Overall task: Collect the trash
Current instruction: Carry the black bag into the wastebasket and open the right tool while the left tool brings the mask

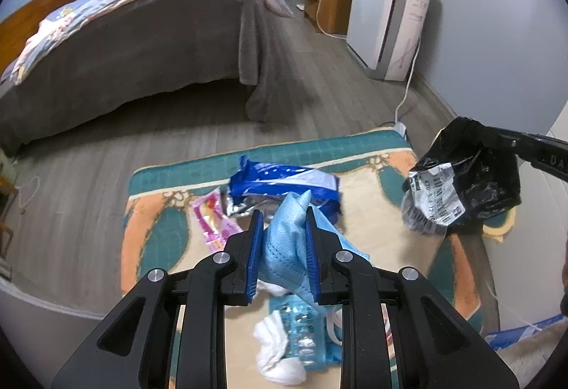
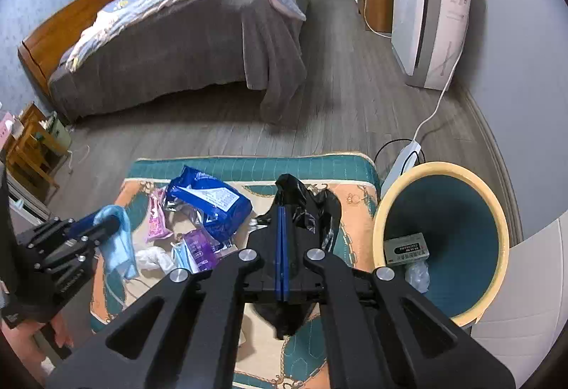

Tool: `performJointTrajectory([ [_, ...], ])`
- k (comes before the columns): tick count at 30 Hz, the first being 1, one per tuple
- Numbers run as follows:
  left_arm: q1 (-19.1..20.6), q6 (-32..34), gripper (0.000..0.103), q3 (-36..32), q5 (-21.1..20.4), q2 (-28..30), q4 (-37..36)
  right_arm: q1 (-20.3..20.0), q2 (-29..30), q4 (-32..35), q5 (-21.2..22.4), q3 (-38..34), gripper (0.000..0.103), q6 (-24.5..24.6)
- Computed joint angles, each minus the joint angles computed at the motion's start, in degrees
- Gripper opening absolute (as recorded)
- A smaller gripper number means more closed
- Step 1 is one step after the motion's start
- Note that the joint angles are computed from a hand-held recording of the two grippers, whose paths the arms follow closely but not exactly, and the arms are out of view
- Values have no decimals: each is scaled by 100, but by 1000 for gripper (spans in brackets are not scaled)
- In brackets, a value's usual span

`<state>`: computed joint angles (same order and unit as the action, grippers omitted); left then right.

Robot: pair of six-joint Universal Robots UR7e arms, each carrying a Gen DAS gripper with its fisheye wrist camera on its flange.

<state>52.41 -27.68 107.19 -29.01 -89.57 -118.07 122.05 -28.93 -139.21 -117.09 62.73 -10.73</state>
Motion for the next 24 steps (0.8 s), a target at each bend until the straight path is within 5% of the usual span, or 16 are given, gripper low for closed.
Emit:
performJointTrajectory([
  [24, -161, 702, 23, -273, -293, 1145, -904, -412, -858, -655, -73, 744, 0, -101],
])
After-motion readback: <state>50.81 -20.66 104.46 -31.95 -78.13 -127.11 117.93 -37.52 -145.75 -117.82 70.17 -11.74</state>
